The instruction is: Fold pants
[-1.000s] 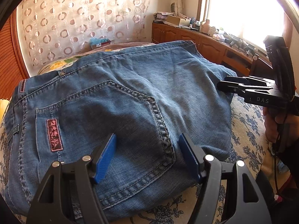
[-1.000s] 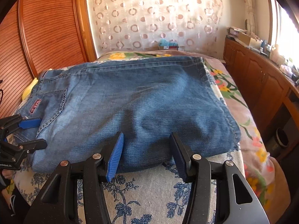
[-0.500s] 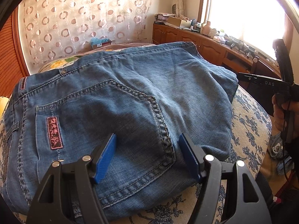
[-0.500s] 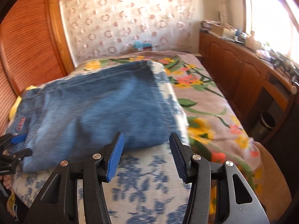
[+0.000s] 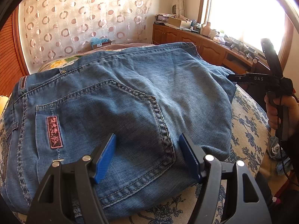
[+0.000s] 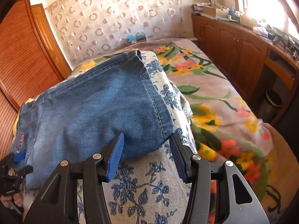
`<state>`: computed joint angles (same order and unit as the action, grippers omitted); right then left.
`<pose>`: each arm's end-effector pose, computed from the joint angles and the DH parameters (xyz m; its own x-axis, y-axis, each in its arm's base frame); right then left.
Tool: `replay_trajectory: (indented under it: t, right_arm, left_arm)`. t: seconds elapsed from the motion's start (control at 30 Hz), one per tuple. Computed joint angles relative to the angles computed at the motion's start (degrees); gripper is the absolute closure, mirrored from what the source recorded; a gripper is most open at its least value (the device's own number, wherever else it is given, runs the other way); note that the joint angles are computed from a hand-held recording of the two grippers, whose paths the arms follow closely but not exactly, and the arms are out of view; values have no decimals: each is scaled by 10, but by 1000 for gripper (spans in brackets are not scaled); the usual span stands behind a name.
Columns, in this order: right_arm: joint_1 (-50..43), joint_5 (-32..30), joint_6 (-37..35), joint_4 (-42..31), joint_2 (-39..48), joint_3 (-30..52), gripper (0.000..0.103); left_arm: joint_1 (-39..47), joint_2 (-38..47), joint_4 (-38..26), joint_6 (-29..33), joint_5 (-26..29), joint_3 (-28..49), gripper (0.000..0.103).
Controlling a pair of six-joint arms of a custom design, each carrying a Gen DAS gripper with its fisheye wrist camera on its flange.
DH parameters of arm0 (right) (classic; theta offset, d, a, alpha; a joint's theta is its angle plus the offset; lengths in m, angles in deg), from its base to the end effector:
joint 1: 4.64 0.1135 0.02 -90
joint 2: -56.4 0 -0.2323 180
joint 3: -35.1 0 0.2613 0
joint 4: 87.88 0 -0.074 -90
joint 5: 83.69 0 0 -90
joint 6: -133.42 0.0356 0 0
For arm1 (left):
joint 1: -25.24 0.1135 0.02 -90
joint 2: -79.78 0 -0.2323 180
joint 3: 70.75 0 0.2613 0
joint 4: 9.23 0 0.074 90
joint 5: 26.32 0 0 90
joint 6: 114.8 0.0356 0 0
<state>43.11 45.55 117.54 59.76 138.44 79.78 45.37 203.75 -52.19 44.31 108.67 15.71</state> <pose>0.1718 0.1556 0.0897 -0.5822 0.4670 -0.6656 0.4901 0.8547 0.1710 0.3593 0.1049 0.0492 -0.4549 0.5370 -0.7104 0.8175 0.5682 -0.0939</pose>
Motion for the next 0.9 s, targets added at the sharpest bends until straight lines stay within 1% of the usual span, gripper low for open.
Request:
replay_trajectory:
  t: [0.1, 0.17, 0.2, 0.23, 0.27, 0.3, 0.33, 0.37, 0.5, 0.67, 0.77, 0.9]
  right_arm:
    - [-11, -15, -7, 16, 4, -5, 52]
    - [-13, -21, -10, 32, -4, -16, 60]
    - [-12, -18, -11, 30, -6, -15, 62]
    - [-11, -14, -13, 25, -7, -13, 69]
    - [-9, -12, -17, 26, -8, -12, 80]
    - [-7, -9, -22, 27, -11, -11, 82]
    - [-1, 4, -21, 10, -10, -1, 89]
    - [1, 12, -22, -1, -7, 8, 94]
    - [5, 27, -44, -34, -11, 37, 97]
    - [10, 54, -57, -63, -24, 66, 98]
    - [8, 66, -69, -74, -26, 85, 98]
    - [10, 72, -91, -75, -16, 112, 98]
  left_arm:
    - [1, 0, 0, 0, 1, 0, 34]
    - [2, 0, -2, 0, 2, 1, 34]
    - [3, -1, -4, 1, 3, 3, 34]
    - [5, -1, -5, 2, 5, 3, 34]
    - [8, -2, -8, 3, 9, 6, 34]
    - [9, -2, -13, 3, 11, 9, 34]
    - [11, -2, -20, 5, 12, 12, 34]
    - [14, -2, -28, 8, 16, 17, 34]
    - [27, -8, -52, 12, 22, 32, 34]
    - [45, -37, -32, 5, 38, 25, 34]
    - [56, -32, -56, 5, 50, 53, 34]
    - [65, -28, -61, -8, 60, 75, 34]
